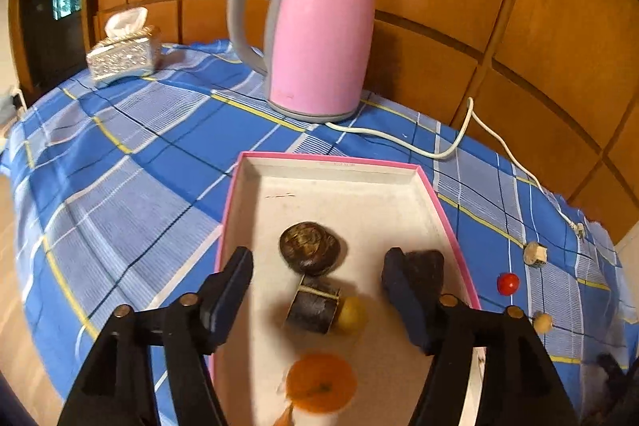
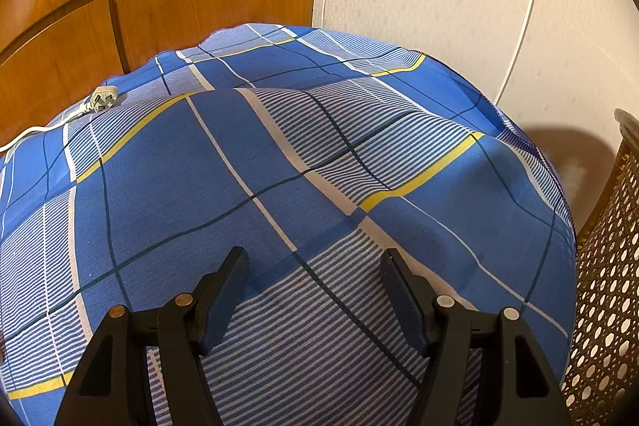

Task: Organize fruits
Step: 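Withdraw the left gripper while turning the right gripper toward the tan round fruit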

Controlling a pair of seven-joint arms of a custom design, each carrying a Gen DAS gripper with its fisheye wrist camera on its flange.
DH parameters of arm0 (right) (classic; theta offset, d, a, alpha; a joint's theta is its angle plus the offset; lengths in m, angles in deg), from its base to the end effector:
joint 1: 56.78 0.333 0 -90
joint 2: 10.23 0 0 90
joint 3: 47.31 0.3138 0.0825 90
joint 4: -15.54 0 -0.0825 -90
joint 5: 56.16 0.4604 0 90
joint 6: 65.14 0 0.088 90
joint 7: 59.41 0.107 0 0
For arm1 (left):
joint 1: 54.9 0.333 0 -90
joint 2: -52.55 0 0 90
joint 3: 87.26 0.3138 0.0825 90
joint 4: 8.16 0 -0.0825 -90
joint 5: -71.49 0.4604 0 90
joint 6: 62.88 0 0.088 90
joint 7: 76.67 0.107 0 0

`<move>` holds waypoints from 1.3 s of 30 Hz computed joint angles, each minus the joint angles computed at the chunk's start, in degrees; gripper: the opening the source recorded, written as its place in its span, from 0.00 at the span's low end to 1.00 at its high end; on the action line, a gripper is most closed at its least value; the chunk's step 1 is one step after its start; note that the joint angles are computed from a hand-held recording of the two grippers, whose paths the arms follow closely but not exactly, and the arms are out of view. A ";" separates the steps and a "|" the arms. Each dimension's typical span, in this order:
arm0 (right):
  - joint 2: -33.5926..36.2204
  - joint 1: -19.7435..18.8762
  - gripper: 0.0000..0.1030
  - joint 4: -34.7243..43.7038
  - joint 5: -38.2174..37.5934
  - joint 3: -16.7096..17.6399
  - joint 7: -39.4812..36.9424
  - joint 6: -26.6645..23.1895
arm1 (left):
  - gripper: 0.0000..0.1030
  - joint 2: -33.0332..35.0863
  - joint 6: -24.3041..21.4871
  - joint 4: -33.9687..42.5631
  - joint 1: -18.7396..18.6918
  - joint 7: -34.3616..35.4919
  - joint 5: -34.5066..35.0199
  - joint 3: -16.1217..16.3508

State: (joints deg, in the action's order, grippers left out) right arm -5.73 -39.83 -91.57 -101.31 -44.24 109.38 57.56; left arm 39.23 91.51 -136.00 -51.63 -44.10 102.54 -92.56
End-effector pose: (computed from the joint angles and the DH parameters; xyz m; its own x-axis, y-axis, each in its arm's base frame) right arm 0.6465 0.2028 0.4700 -0.6272 -0.7745 0.0824 -0.6213 0.4337 -0.6526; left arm 0.5944 -0.0405 0.5104 0.4581 -0.8725 0.1699 -0.5801 -0.4382 -0.6866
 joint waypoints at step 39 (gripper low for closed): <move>-0.59 0.32 0.67 -0.68 1.56 0.61 -5.97 4.54 | 0.92 -23.90 -8.86 -22.17 -1.92 -15.88 2.57 -4.53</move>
